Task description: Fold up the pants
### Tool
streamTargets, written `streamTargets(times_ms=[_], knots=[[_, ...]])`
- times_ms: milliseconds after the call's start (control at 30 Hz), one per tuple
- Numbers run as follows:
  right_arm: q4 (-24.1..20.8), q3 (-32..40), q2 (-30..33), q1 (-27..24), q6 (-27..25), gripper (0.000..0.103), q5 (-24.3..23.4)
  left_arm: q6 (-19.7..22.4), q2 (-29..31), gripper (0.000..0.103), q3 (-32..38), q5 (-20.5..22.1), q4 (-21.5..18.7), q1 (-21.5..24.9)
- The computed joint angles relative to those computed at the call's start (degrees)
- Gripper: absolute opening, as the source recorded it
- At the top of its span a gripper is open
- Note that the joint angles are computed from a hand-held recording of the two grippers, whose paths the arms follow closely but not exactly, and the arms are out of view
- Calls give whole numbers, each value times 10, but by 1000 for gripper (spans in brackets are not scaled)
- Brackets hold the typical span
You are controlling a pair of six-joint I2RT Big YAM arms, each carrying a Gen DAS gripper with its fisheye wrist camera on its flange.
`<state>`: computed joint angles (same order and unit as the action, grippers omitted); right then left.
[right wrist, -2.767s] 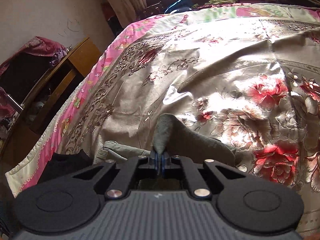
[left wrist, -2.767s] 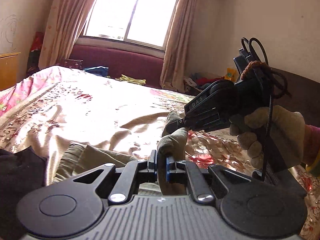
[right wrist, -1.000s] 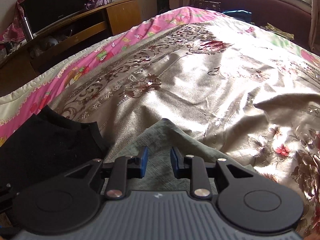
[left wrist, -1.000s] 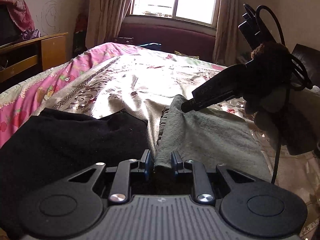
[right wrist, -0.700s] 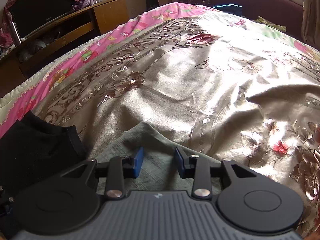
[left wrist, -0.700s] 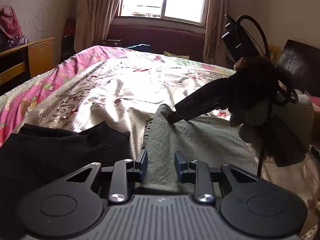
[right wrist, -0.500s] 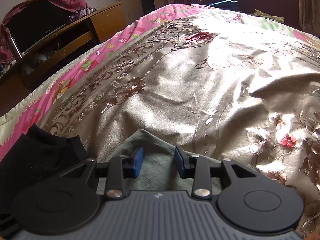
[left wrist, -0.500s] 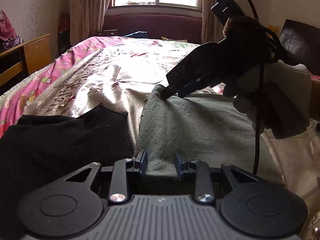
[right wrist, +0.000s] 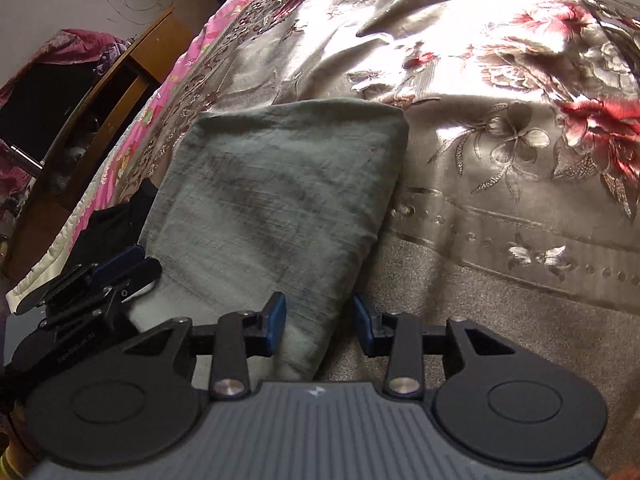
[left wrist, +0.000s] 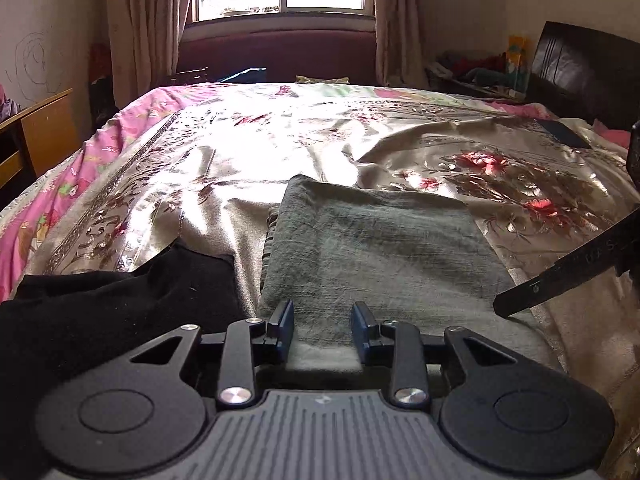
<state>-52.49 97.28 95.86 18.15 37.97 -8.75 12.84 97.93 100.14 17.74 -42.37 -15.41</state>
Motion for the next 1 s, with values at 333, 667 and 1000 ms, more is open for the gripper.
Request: streamTargets(times_ms=[333, 667, 1000], knots=[[133, -54, 2, -15, 73, 45, -76, 25, 59, 55, 91, 9, -67, 8], [132, -78, -28, -33, 54, 8, -88, -38, 77, 62, 111, 28, -130, 5], [-48, -62, -81, -58, -78, 12, 10, -44, 26, 62, 46, 79, -150, -54]])
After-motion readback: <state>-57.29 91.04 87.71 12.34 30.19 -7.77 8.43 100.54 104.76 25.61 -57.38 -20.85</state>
